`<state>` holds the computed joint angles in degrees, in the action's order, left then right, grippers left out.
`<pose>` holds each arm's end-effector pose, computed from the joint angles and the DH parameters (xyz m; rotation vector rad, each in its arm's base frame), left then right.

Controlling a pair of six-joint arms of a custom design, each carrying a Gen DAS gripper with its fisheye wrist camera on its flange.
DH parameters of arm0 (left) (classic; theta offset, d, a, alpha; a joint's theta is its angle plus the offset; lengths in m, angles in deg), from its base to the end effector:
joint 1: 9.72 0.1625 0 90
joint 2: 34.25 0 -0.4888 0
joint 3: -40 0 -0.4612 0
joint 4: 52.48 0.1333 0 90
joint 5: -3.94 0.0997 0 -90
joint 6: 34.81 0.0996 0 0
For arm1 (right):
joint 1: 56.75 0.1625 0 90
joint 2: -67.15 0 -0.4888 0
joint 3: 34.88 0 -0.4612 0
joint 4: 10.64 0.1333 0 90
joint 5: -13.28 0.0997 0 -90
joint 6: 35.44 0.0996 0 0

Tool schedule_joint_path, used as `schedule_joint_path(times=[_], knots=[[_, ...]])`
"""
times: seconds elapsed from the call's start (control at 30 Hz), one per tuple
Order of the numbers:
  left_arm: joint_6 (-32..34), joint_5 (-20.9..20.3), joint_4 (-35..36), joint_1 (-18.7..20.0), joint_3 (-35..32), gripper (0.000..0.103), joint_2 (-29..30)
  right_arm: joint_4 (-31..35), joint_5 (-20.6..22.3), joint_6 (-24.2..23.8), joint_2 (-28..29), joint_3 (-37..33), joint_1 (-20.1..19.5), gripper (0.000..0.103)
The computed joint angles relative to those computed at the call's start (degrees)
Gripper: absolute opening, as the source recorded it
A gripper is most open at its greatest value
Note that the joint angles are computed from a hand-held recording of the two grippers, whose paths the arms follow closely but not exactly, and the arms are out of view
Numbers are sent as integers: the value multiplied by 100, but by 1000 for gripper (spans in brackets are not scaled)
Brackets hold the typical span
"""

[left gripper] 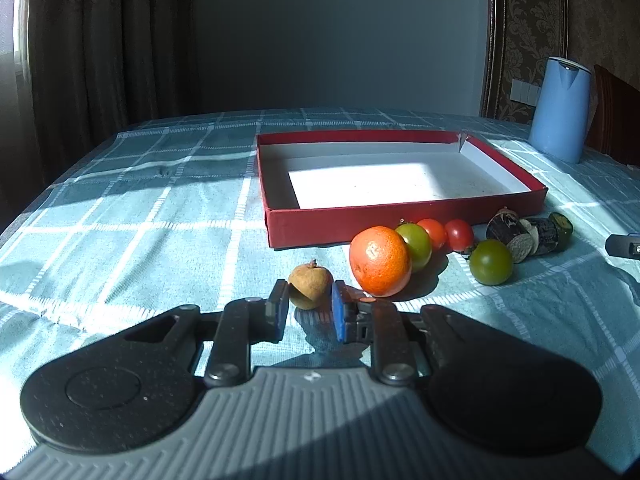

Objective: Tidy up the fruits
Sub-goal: 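Grasp the green cucumber chunk with the right gripper while the left gripper closes on the brown potato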

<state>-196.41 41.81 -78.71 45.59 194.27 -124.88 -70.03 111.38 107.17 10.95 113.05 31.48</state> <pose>0.0676 -0.2747 0.1217 0.4851 2.1082 -1.1742 0.1103 -0.2915 -0.0293 0.6497 -2.3305 1.1964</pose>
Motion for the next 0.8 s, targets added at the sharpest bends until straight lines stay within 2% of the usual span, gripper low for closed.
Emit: schedule_joint_path(times=[0.13, 0.2, 0.3, 0.47, 0.53, 0.57, 0.6, 0.7, 0.8], knots=[[44, -184, -84, -147, 43, 20, 127, 189, 257, -250, 204, -306, 299, 100], [59, -222, -114, -169, 47, 20, 163, 540, 621, -296, 360, -635, 574, 88], [74, -155, -121, -117, 48, 20, 126, 1322, 822, -147, 532, -1121, 725, 74], [98, -116, -156, -97, 66, 20, 85, 1469, 1336, -347, 825, -1518, 989, 62], [145, -143, -203, -138, 94, 20, 92, 1503, 1188, -491, 839, -1513, 979, 46], [175, -162, -232, -165, 109, 20, 103, 1518, 1117, -561, 851, -1504, 972, 34], [202, -197, -271, -198, 125, 20, 124, 1464, 1122, -668, 872, -1481, 1005, 30], [207, -310, -310, -283, 141, 20, 190, 1263, 1280, -839, 950, -1466, 1126, 28], [216, -370, -339, -374, 172, 20, 179, 1251, 1182, -806, 895, -1414, 1085, 28]])
